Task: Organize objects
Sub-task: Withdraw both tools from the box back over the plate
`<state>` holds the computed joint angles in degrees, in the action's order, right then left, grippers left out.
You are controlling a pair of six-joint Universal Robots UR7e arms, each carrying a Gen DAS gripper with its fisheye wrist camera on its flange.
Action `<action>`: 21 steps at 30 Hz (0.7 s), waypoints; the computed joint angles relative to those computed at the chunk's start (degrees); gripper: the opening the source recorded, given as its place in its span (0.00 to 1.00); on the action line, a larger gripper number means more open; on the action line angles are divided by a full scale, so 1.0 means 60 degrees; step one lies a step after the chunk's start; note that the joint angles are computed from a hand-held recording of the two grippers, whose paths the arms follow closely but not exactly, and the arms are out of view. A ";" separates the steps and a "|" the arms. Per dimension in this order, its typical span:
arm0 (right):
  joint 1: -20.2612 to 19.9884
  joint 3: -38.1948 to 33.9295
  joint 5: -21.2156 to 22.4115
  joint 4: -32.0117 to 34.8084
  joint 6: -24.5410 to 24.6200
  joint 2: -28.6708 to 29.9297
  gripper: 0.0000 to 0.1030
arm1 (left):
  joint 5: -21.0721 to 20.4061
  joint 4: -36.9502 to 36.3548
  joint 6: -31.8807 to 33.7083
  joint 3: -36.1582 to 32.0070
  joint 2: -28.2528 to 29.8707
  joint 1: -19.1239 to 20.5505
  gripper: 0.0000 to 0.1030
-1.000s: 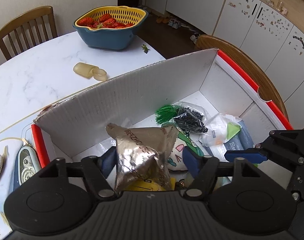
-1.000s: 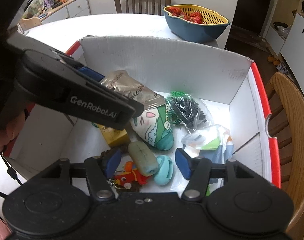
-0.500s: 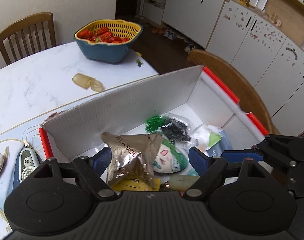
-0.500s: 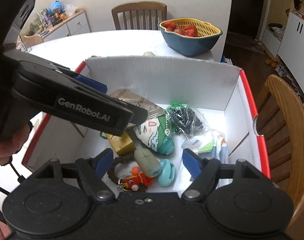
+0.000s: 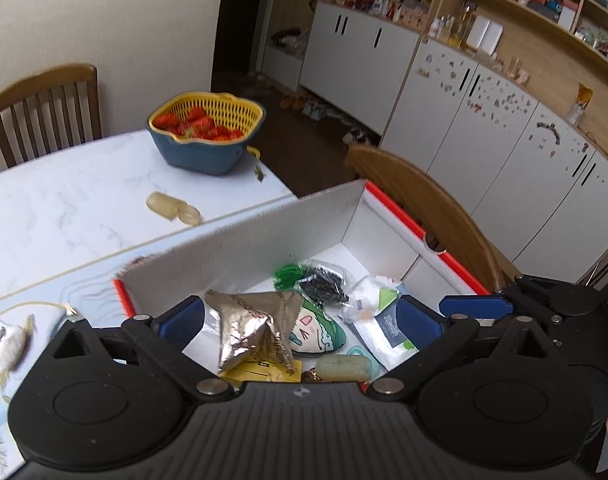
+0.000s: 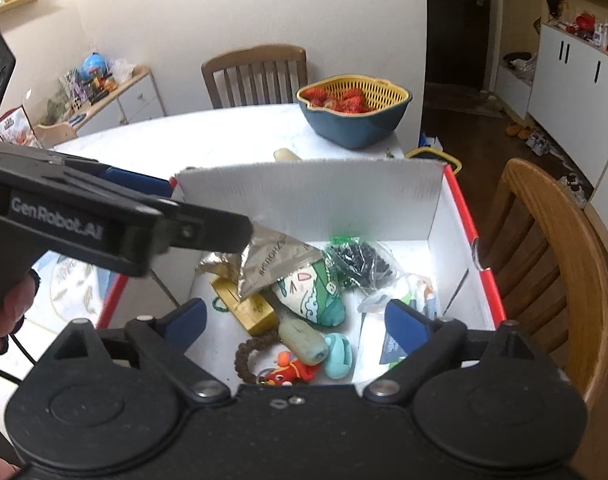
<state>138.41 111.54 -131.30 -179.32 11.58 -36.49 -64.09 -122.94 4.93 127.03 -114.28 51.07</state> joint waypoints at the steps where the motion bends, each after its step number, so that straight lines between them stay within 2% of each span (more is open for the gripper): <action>1: 0.0076 -0.0029 -0.0089 -0.0013 0.0050 0.0026 0.95 | -0.0026 0.0033 0.0085 -0.0033 -0.0100 0.0003 1.00; 5: 0.0391 -0.0227 -0.0417 -0.0103 0.0380 0.0220 0.97 | -0.0014 0.0170 0.0469 -0.0176 -0.0461 0.0040 1.00; 12: 0.0885 -0.0762 -0.0865 0.0146 0.1617 0.0631 0.97 | 0.0101 0.0753 0.1233 -0.0654 -0.0932 0.0283 1.00; 21: 0.1511 -0.1934 -0.1260 0.0675 0.2566 0.1458 0.97 | -0.0438 0.1132 0.2726 -0.1533 -0.1024 0.1453 1.00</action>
